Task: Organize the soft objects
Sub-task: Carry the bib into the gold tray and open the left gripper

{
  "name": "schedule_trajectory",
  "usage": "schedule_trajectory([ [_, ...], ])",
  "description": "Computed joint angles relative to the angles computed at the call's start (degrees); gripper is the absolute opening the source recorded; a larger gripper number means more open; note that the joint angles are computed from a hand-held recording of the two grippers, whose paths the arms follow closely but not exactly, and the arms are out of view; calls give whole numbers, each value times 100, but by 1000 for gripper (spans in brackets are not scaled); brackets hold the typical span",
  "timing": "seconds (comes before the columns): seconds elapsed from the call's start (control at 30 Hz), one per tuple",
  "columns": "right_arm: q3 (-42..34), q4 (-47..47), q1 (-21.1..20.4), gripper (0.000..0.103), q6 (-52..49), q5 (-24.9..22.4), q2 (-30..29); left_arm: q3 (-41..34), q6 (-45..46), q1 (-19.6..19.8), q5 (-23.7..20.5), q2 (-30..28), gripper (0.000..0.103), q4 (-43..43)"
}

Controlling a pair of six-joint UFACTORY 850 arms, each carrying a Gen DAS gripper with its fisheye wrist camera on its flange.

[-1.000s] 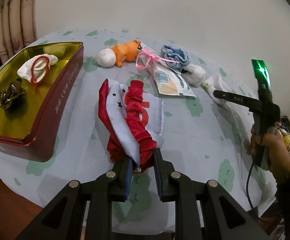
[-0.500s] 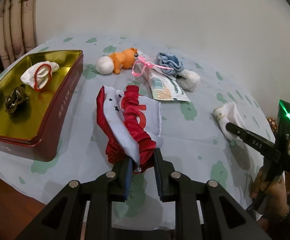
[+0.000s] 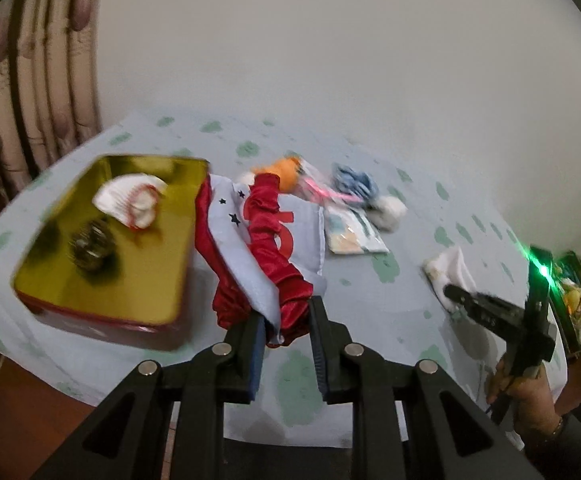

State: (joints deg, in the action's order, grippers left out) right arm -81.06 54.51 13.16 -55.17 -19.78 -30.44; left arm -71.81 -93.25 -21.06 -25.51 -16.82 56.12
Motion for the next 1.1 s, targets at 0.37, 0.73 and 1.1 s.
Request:
schedule_trajectory([
  [0.37,-5,-208,51,21,190,63,-4,217,472,750,-263,94,22,-270],
  [0.73,-28,-406,70,22,372,80,-20,167,15,597,-1456,-104,49,-49],
  [1.1,-3,-123,35,22,129,14,-1,416,-1056,-50,-2254,265,56,654],
])
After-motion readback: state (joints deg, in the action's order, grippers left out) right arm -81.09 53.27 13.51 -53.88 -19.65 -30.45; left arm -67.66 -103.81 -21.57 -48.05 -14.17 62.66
